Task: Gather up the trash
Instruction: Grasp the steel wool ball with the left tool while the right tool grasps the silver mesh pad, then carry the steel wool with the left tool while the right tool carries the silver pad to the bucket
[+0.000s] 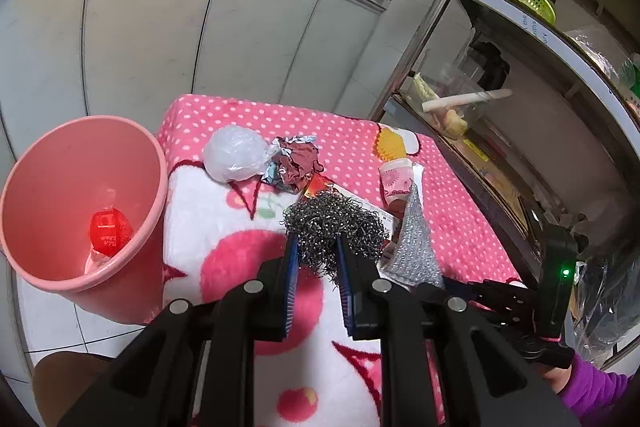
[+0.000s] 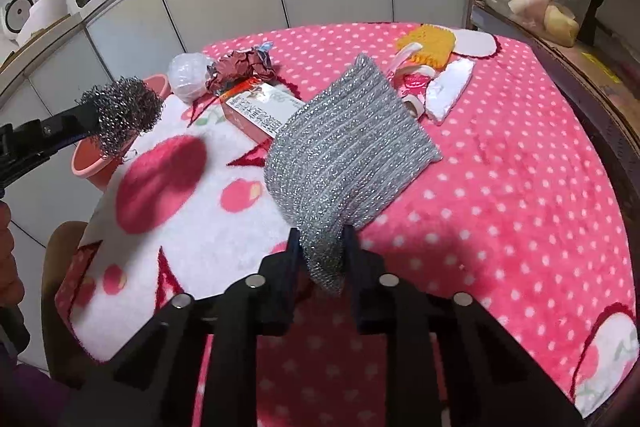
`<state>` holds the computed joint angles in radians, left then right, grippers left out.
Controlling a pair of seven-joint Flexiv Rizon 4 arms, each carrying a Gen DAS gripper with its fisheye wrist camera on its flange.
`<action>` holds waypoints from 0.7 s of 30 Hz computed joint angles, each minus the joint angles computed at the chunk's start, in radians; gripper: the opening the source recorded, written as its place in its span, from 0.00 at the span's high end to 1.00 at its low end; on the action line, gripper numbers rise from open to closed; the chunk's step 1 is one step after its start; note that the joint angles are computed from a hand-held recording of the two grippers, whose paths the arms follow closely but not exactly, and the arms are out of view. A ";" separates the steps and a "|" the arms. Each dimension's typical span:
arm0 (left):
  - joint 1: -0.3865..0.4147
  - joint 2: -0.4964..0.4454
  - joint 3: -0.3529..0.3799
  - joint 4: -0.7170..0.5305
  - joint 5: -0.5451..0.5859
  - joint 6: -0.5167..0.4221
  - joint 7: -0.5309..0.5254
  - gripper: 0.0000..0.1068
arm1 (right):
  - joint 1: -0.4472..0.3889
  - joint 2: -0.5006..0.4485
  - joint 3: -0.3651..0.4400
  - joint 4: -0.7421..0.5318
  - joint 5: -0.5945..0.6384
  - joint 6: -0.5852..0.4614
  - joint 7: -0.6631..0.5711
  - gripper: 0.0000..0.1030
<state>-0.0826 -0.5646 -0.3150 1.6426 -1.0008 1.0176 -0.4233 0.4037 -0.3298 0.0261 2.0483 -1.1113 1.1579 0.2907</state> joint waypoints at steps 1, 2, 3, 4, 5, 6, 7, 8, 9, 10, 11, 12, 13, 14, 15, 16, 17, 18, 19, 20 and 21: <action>0.000 0.002 0.000 0.002 -0.001 0.000 0.001 0.84 | 0.002 0.008 -0.004 0.004 -0.016 0.000 0.014 0.81; 0.001 0.005 -0.001 0.006 -0.005 0.001 0.005 0.84 | 0.004 0.019 -0.008 0.010 -0.042 -0.003 0.033 0.82; 0.002 0.009 -0.003 0.011 -0.012 0.003 0.011 0.84 | 0.003 0.032 -0.010 0.014 -0.069 -0.010 0.051 0.82; 0.003 0.011 -0.003 0.011 -0.015 0.003 0.015 0.84 | -0.001 0.040 -0.008 0.016 -0.087 -0.017 0.061 0.82; 0.003 0.014 -0.003 0.015 -0.020 0.006 0.021 0.84 | -0.003 0.054 -0.006 0.019 -0.115 -0.029 0.079 0.82; 0.003 0.017 -0.004 0.018 -0.028 0.010 0.027 0.84 | -0.008 0.063 -0.001 0.021 -0.135 -0.039 0.091 0.82; 0.003 0.019 -0.004 0.019 -0.033 0.012 0.031 0.84 | -0.013 0.072 0.005 0.021 -0.155 -0.050 0.104 0.82; 0.003 0.022 -0.004 0.022 -0.040 0.016 0.037 0.84 | -0.019 0.084 0.010 0.023 -0.180 -0.060 0.119 0.82; 0.003 0.025 -0.004 0.025 -0.050 0.022 0.044 0.84 | -0.025 0.093 0.015 0.023 -0.203 -0.070 0.134 0.82; 0.002 0.029 -0.004 0.029 -0.058 0.028 0.049 0.84 | -0.032 0.100 0.021 0.021 -0.221 -0.078 0.146 0.82; 0.001 0.032 -0.004 0.032 -0.066 0.033 0.055 0.84 | -0.039 0.104 0.027 0.019 -0.236 -0.080 0.155 0.82; -0.001 0.036 -0.003 0.036 -0.074 0.040 0.059 0.84 | -0.047 0.107 0.032 0.019 -0.247 -0.080 0.160 0.82; -0.002 0.037 -0.001 0.036 -0.080 0.045 0.062 0.84 | -0.053 0.109 0.036 0.014 -0.261 -0.080 0.165 0.82; -0.003 0.039 -0.002 0.038 -0.091 0.055 0.070 0.84 | -0.059 0.110 0.039 0.009 -0.270 -0.077 0.167 0.82; -0.004 0.042 -0.004 0.041 -0.106 0.070 0.080 0.84 | -0.064 0.109 0.041 0.003 -0.283 -0.071 0.170 0.82; -0.006 0.043 -0.004 0.042 -0.118 0.083 0.088 0.84 | -0.068 0.106 0.042 -0.007 -0.297 -0.065 0.168 0.82; -0.008 0.043 -0.003 0.039 -0.124 0.092 0.092 0.84 | -0.071 0.104 0.043 -0.015 -0.305 -0.060 0.166 0.82; -0.009 0.043 -0.004 0.039 -0.137 0.109 0.101 0.84 | -0.074 0.099 0.044 -0.026 -0.313 -0.052 0.160 0.82; -0.009 0.044 -0.004 0.038 -0.145 0.120 0.105 0.84 | -0.076 0.094 0.043 -0.037 -0.322 -0.044 0.155 0.82; -0.009 0.045 -0.004 0.038 -0.154 0.128 0.109 0.84 | -0.075 0.082 0.042 -0.055 -0.330 -0.034 0.141 0.82; -0.010 0.045 -0.002 0.036 -0.160 0.138 0.109 0.84 | -0.075 0.072 0.040 -0.070 -0.333 -0.025 0.129 0.82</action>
